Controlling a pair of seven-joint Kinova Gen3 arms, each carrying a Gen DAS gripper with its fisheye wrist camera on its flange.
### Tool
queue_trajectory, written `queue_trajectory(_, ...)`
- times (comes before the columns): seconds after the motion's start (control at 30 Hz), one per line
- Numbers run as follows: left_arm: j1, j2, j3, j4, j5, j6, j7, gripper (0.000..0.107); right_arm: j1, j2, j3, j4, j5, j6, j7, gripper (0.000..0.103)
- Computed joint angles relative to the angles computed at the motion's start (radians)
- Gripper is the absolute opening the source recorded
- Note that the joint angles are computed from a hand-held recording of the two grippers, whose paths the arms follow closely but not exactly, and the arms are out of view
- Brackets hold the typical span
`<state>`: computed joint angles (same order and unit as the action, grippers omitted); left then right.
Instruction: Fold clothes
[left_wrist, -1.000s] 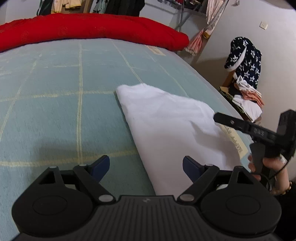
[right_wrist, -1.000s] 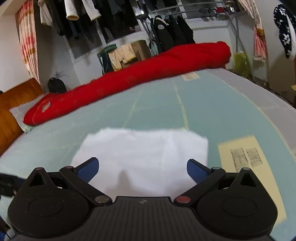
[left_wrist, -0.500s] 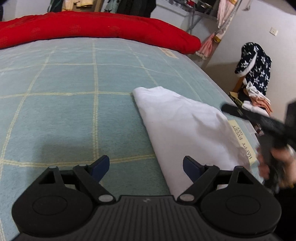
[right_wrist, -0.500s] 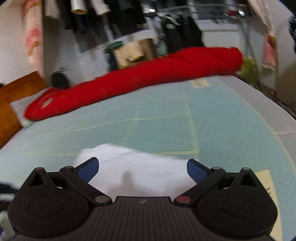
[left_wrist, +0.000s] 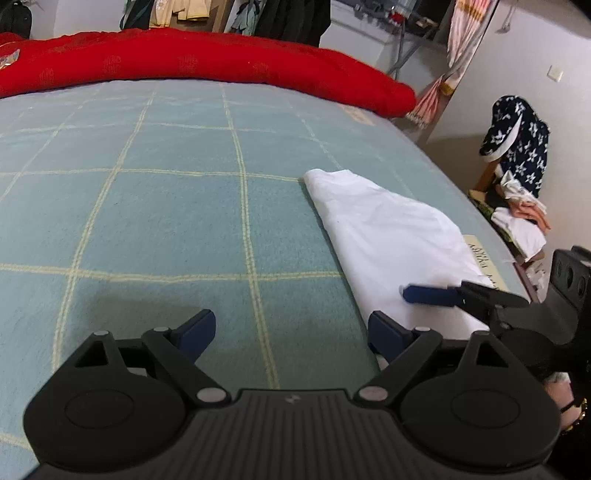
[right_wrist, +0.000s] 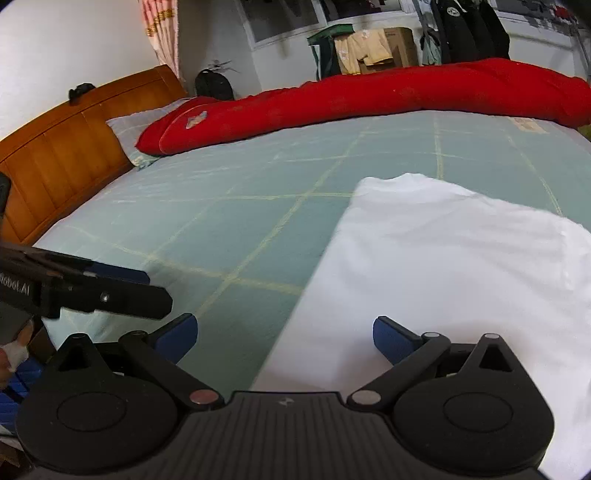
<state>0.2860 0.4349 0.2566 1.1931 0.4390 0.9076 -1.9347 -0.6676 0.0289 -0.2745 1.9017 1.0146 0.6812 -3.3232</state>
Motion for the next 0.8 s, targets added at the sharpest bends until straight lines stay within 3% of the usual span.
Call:
queue_trajectory(0.2,-0.063,-0.029,0.021,0.064,0.077,-0.022,-0.065,0.090,-0.078,0.019,-0.035,-0.053,-0.015,0.117,-0.006,0.103)
queue_trajectory(0.33,-0.108,-0.050,0.032,0.113,0.150,-0.018,-0.138,0.090,-0.086,0.025,-0.051,-0.065,-0.102,0.104,-0.022,0.103)
queue_trajectory(0.57,-0.164,-0.082,0.038,0.186,0.279,-0.014,-0.256,0.090,-0.210,0.078,-0.053,-0.173,-0.090,0.301,-0.009,0.103)
queue_trajectory(0.8,-0.187,-0.102,0.022,0.230,0.395,0.002,-0.350,0.090,-0.256,0.117,-0.023,-0.262,-0.167,0.396,0.037,0.103)
